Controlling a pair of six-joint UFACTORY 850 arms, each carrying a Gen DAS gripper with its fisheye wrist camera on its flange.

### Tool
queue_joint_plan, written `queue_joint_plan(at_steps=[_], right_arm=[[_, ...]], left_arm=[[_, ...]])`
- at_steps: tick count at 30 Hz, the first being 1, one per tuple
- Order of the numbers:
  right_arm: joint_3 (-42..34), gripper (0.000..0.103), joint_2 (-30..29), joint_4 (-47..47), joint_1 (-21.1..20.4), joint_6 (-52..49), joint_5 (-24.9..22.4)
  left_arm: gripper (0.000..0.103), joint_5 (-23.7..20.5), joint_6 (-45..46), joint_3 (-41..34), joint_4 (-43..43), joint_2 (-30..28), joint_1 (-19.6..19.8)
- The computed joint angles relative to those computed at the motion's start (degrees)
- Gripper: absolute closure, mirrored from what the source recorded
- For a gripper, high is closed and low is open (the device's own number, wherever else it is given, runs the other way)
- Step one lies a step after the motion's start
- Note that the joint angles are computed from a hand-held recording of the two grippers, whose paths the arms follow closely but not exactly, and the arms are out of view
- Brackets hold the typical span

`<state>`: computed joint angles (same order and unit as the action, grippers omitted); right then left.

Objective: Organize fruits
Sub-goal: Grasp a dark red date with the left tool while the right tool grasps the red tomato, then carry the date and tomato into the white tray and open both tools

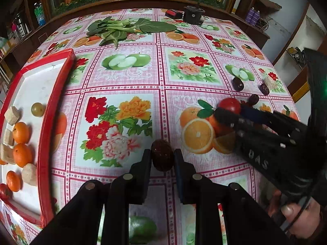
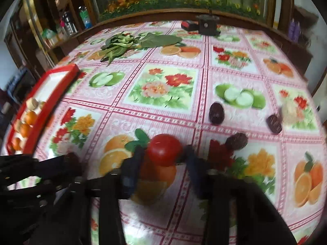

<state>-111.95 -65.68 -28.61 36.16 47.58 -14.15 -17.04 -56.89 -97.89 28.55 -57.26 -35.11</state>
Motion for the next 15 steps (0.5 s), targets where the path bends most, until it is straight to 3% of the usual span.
queue_joint_plan(at_steps=[9, 15], right_arm=[[4.2, 0.068, 2.8, -1.2, 0.2, 5.3, 2.2], [9.8, 0.068, 6.6, -11.8, 1.9, 16.7, 3.8]], left_arm=[[0.078, 2.7, -1.5, 4.0, 2.4, 2.4, 0.3], [0.078, 5.1, 0.0, 7.7, 1.2, 4.6, 1.1]])
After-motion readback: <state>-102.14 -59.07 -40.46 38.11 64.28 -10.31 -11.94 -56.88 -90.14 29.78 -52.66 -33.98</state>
